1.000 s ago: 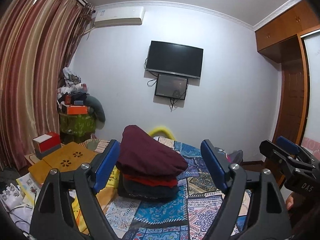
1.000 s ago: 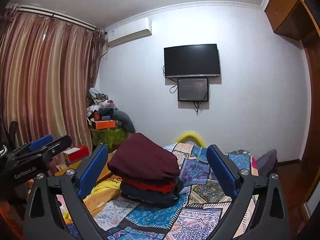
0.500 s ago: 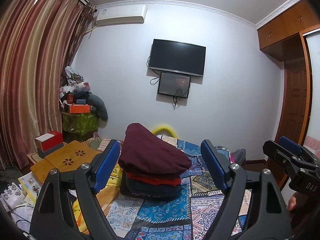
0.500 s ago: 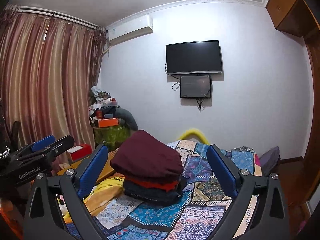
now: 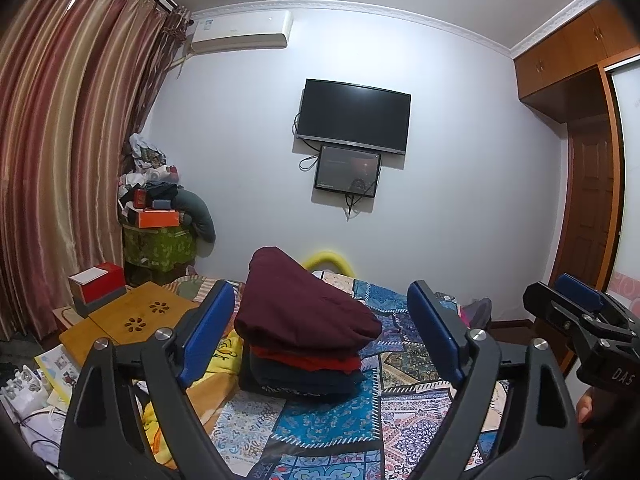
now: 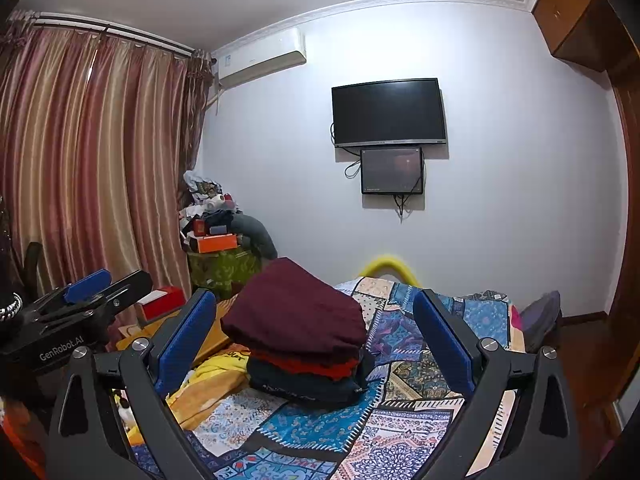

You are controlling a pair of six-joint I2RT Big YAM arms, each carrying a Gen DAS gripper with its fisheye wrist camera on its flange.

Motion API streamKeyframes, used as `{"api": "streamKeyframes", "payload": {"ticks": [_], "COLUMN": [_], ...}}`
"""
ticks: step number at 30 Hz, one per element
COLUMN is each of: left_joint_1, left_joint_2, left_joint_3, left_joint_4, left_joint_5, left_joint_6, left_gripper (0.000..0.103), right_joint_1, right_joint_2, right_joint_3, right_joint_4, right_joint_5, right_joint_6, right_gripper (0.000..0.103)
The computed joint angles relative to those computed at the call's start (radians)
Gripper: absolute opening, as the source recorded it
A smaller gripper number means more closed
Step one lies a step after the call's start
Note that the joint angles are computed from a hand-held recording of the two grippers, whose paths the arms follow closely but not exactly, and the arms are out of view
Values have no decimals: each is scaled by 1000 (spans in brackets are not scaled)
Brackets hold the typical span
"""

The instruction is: Fold large clothes

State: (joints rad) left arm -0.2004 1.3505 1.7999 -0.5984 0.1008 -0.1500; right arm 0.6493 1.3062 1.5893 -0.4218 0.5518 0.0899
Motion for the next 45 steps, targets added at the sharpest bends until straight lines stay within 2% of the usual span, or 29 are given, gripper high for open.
{"api": "streamKeyframes", "payload": {"ticks": [9, 17, 32, 45], "left_joint_1": [-3, -2, 15, 5], "left_joint_2": [3, 10, 23, 15], "left_joint_3": [-4, -1, 18, 1], "left_joint_4": [9, 2, -33, -17], "left_joint_5": [-12, -8, 67, 56], "left_joint_6": [-1, 5, 10, 23], "left_gripper": [94, 95, 95, 95], "right_joint_1": [-2, -8, -11, -18], "right_joint_2": [4, 5, 2, 5], "right_joint_3": [3, 6, 4, 4], "right_joint_4": [-12, -18, -24, -28], "right_joint_5": [-3, -13, -19, -24], "right_joint_6": [12, 23, 30, 47], "right_gripper": [98, 98, 98, 98]}}
